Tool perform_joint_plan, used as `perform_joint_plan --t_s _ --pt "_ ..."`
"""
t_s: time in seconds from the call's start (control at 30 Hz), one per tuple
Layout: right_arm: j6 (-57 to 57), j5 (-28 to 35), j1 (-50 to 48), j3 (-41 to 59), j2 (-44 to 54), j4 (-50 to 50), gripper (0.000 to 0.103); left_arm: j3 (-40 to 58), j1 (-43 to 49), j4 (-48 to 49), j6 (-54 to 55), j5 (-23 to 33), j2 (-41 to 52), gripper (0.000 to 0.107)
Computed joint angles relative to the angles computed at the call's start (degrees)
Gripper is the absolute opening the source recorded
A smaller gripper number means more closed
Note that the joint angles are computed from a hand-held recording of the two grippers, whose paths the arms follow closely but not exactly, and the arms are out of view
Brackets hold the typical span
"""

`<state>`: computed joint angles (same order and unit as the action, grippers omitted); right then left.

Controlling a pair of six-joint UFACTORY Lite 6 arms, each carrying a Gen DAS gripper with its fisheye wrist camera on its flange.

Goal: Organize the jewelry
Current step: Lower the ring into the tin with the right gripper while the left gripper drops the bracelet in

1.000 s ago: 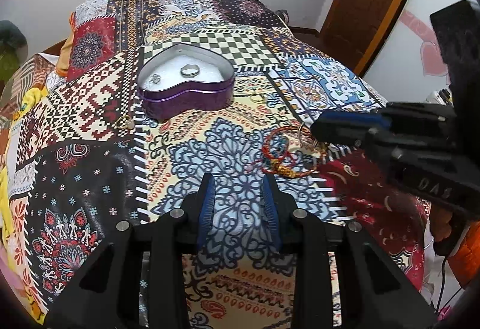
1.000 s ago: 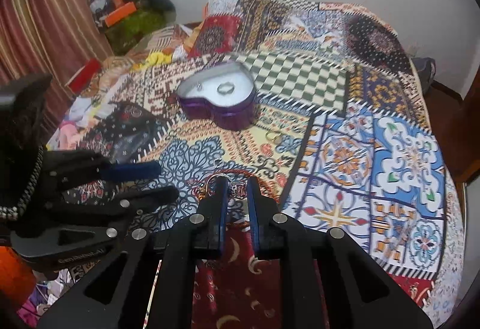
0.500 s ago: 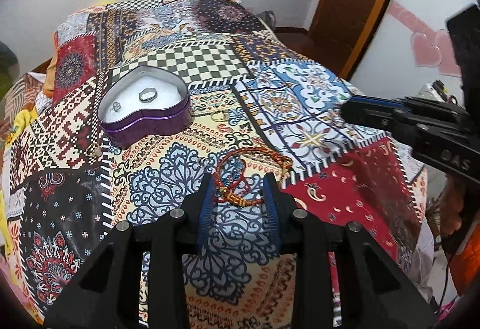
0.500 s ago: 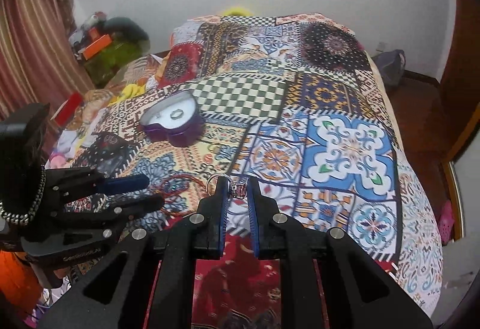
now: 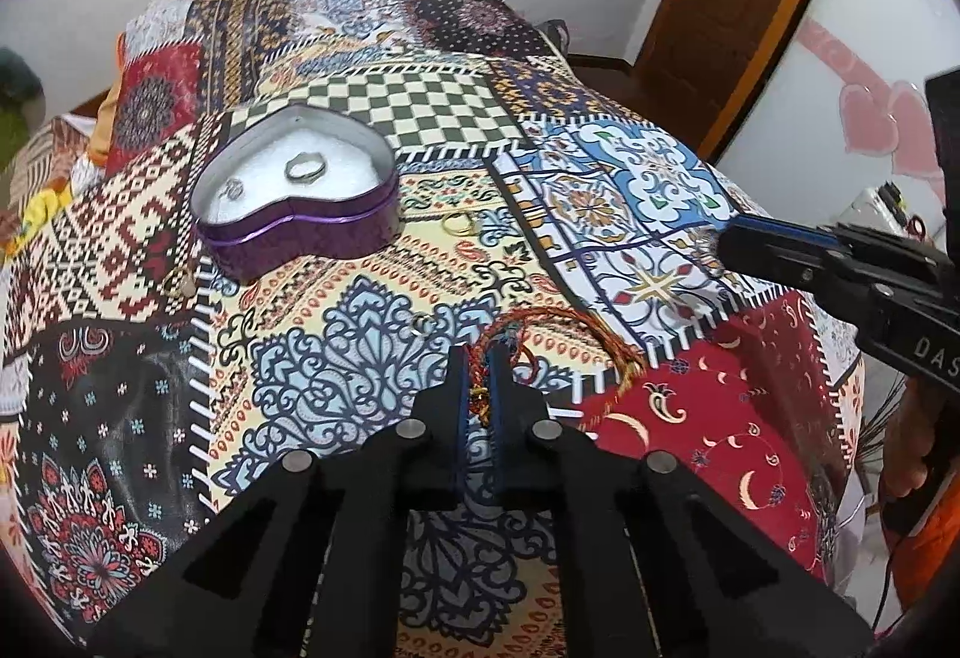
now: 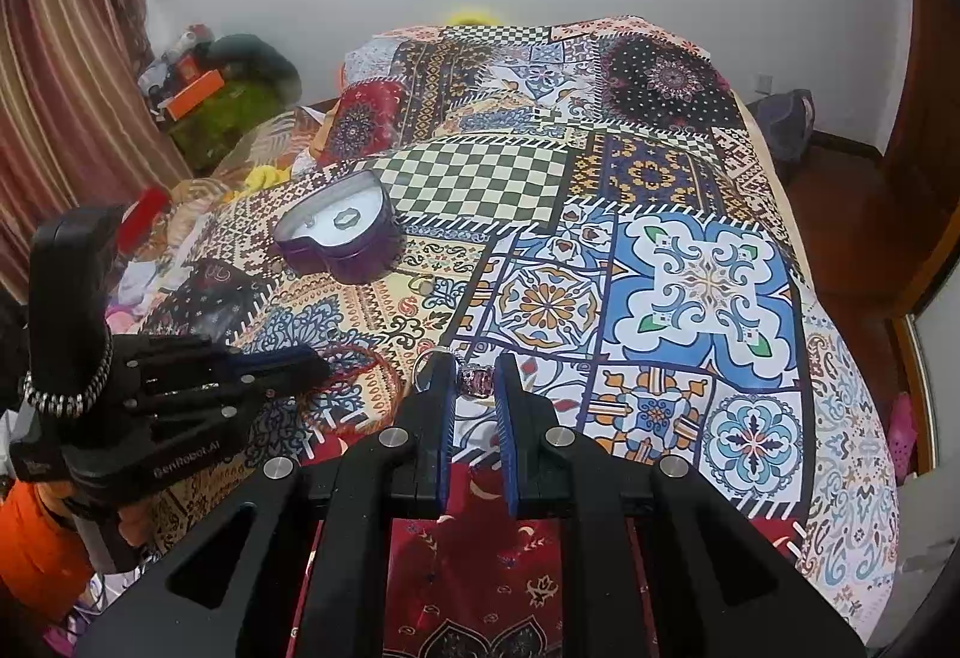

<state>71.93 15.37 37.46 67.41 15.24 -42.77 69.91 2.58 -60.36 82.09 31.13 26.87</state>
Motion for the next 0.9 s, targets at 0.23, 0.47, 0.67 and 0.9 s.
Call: perform_joint_plan --t_s 0.23,0.47,0.67,0.9 --pt "0.6 0.6 0.4 0.1 -0.6 -0.7 0.012 -2.6 0.7 -4.0 4.2 0.5 -4.7 0.004" --pt "2.2 2.3 1.1 1.8 -1.2 -2.2 0.012 -1.9 4.4 -5.7 4.8 3.7 -8.0 0.004" --pt "1.3 5.1 2.2 6.5 0.1 -2.6 0.012 -0.2 7.7 -6.4 5.6 5.2 -8.6 0.004" --pt "-0.2 6.9 3.1 13.7 4.0 -2.3 0.012 4.6 11.5 -6.6 5.4 7.6 -6.2 0.004"
